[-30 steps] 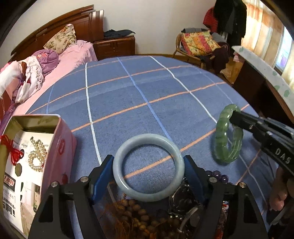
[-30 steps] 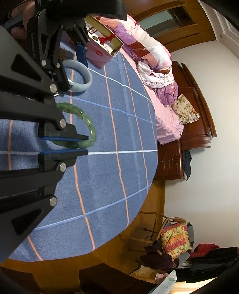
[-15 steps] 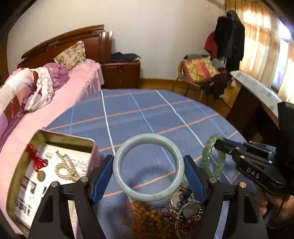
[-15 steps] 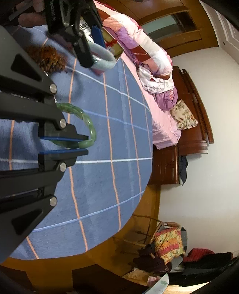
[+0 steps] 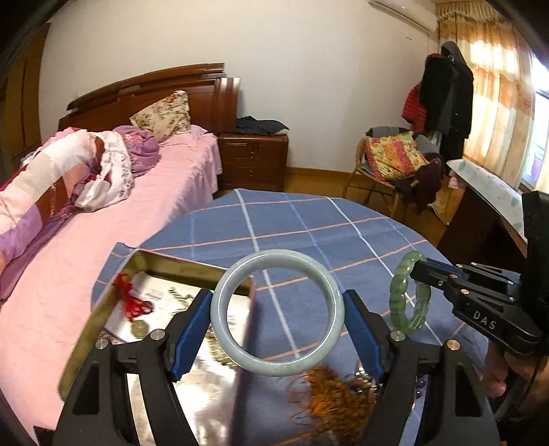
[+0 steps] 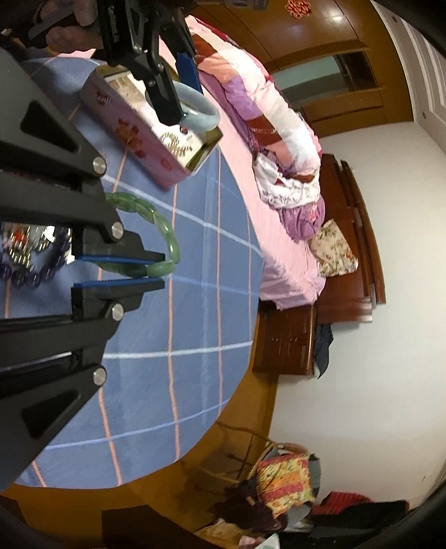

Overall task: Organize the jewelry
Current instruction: 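Carry both bangles into the tin box and open both grippers to release them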

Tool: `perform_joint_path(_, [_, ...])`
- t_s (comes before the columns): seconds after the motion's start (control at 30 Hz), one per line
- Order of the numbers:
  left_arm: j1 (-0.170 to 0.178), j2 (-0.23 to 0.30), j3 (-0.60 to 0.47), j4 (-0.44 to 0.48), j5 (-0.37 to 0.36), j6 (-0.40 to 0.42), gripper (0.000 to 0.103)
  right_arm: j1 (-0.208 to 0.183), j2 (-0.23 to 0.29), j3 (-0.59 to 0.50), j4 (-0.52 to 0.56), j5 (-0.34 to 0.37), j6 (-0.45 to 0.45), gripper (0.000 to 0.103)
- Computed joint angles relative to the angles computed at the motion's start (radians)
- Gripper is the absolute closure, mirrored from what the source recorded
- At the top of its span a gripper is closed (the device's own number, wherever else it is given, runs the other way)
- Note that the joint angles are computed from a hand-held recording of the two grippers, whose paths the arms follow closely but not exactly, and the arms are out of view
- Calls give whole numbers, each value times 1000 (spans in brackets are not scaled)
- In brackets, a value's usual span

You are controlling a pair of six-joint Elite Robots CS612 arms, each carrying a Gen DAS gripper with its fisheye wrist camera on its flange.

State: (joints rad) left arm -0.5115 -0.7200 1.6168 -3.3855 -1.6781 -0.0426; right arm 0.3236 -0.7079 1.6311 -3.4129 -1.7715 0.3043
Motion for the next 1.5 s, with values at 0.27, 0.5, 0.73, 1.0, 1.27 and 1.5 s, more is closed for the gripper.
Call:
perform_joint_path(0.27, [26, -6, 15, -19, 31, -25, 27, 17, 15, -56, 12, 54, -64, 93])
perform_joint_path(0.5, [44, -7, 27, -26, 60, -48, 27, 36, 43, -127, 49, 89, -119, 93])
perform_joint_path(0.73, [60, -7, 34, -21, 80, -60, 27, 47, 69, -184, 88, 119, -141, 93])
perform_joint_path(1.0, [75, -2, 33, -6, 93, -74, 27, 60, 96, -246, 147, 143, -163, 93])
perform_joint_path(1.27, [85, 2, 34, 8, 107, -85, 27, 70, 122, -290, 202, 163, -178, 93])
perform_joint_path(1.5, [87, 8, 34, 20, 118, -86, 27, 73, 135, -312, 241, 180, -179, 93])
